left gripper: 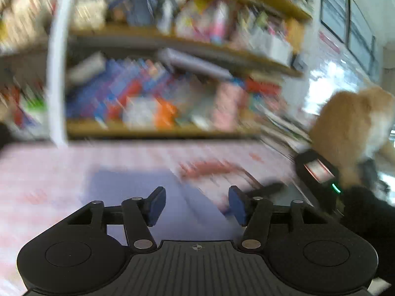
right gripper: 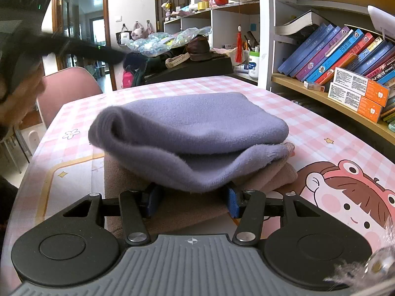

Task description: Fold clothes

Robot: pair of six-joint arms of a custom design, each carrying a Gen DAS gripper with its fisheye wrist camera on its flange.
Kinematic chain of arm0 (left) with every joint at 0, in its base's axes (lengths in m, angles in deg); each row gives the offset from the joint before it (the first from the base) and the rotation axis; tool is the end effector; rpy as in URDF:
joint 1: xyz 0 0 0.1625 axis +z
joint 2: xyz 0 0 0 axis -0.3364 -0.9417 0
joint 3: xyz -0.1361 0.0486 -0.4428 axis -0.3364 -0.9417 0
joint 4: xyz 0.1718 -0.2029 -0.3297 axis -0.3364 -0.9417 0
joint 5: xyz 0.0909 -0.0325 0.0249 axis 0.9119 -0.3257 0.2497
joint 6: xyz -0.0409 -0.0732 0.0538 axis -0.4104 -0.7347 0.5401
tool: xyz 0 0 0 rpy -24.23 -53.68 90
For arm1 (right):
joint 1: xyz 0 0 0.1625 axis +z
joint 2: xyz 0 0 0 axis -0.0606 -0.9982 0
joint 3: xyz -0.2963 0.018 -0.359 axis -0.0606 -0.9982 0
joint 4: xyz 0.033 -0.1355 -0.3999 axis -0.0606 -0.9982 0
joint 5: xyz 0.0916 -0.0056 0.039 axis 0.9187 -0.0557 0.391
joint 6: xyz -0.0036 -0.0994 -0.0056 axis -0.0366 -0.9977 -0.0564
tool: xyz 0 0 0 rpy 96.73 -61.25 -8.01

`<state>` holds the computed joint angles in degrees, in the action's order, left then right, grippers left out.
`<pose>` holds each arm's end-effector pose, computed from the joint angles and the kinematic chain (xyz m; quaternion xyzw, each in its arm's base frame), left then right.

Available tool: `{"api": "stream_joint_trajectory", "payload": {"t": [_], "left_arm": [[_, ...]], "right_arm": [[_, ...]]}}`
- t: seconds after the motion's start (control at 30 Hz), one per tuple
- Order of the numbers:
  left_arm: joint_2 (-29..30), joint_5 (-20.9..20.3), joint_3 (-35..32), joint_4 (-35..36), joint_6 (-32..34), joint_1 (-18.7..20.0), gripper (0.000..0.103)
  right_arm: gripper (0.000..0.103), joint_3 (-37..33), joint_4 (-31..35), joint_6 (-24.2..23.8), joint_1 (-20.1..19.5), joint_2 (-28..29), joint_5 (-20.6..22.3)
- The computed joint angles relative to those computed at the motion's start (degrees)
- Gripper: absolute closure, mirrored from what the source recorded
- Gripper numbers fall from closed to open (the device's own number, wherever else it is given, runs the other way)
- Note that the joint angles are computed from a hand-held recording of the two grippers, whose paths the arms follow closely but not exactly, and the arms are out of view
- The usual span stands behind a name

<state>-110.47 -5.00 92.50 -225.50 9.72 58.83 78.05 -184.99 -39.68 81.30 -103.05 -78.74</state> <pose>-0.1458 -0.3907 0.1024 0.2561 0.8002 -0.4891 0.2340 0.0444 -0.5468 0.0694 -0.6366 0.7581 -0.1381 0.0321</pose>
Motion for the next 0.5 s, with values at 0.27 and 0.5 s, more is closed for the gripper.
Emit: {"api": "stream_joint_trajectory", "payload": {"t": [0.27, 0.5], "left_arm": [[3.39, 5.25, -2.64, 13.73, -1.08, 1.6, 0.03], [8.42, 6.24, -3.31, 13.01, -0.71, 1.87, 0.03]], "right_arm": [[0.053, -0.05, 0.05, 0.0, 0.03, 0.0, -0.01], [0.034, -1.9, 7.52, -0.66, -0.26, -2.52, -2.42]]}}
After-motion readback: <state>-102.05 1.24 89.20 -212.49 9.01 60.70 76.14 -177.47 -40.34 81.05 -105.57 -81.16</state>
